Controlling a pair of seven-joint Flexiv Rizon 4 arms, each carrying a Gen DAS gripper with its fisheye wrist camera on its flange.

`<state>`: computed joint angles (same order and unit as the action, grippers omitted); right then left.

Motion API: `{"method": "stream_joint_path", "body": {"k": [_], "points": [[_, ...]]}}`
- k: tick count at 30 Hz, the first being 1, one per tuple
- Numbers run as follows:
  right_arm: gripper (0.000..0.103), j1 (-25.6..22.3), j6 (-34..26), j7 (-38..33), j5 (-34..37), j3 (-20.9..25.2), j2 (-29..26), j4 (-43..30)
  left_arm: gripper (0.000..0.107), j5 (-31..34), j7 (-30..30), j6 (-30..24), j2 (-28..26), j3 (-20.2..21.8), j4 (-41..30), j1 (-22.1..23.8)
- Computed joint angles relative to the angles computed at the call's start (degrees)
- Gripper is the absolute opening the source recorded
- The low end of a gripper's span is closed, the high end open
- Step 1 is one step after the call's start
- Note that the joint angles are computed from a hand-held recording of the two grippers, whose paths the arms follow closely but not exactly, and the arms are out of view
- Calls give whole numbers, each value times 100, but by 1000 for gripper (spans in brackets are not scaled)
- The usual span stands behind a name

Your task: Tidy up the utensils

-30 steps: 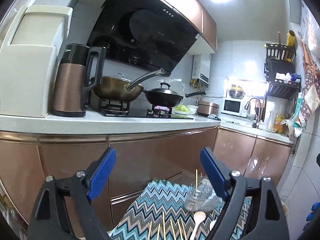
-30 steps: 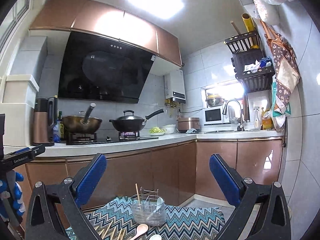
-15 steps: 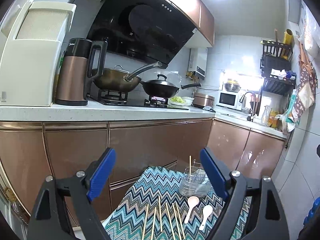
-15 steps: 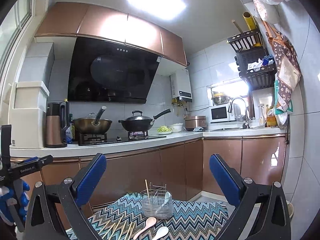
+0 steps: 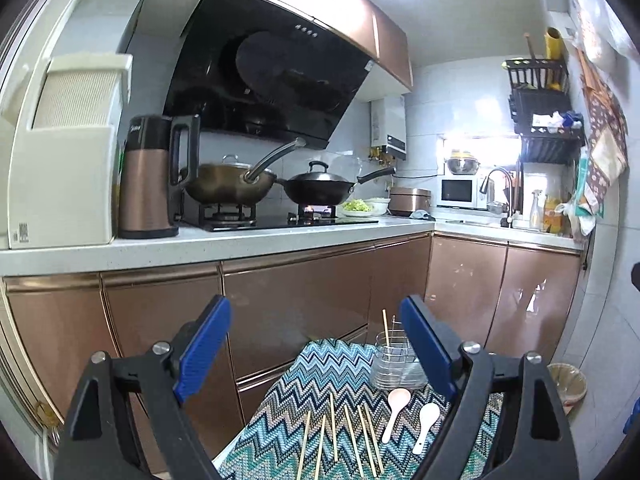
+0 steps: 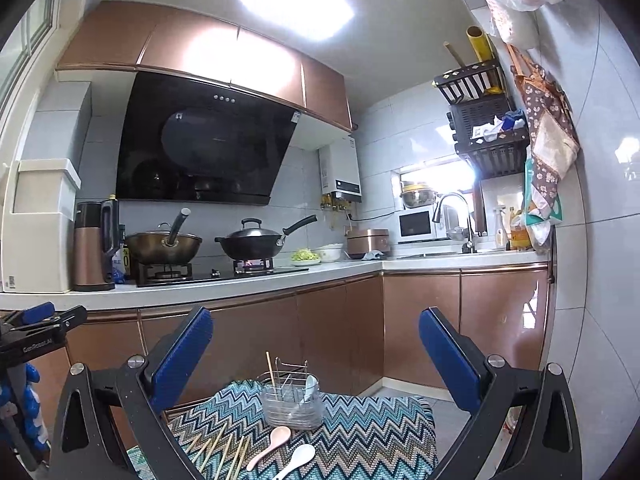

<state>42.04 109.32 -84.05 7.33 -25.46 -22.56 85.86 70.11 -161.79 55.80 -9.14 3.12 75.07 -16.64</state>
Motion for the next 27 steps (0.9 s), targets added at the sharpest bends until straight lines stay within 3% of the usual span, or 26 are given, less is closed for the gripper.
{"method": "stream_joint_path", "body": {"k": [8,17,23,27], "points": [[103,-136,-191,245,-232,55,-159,-133,86,32,251,-2,-208,-5,-201,-83],[103,-640,-537,790,-874,372,-535,-497,86,-738,857,208,-735,222,-620,-19],[103,-1397,-999,1173,-1539,1151,-915,-985,86,-1706,1498,473,-1252,365,-892,181],[102,-1965,-1511,1277,-1962,1871,-1271,-1478,86,-2820,2210,605,-1663,209,-972,592]]}}
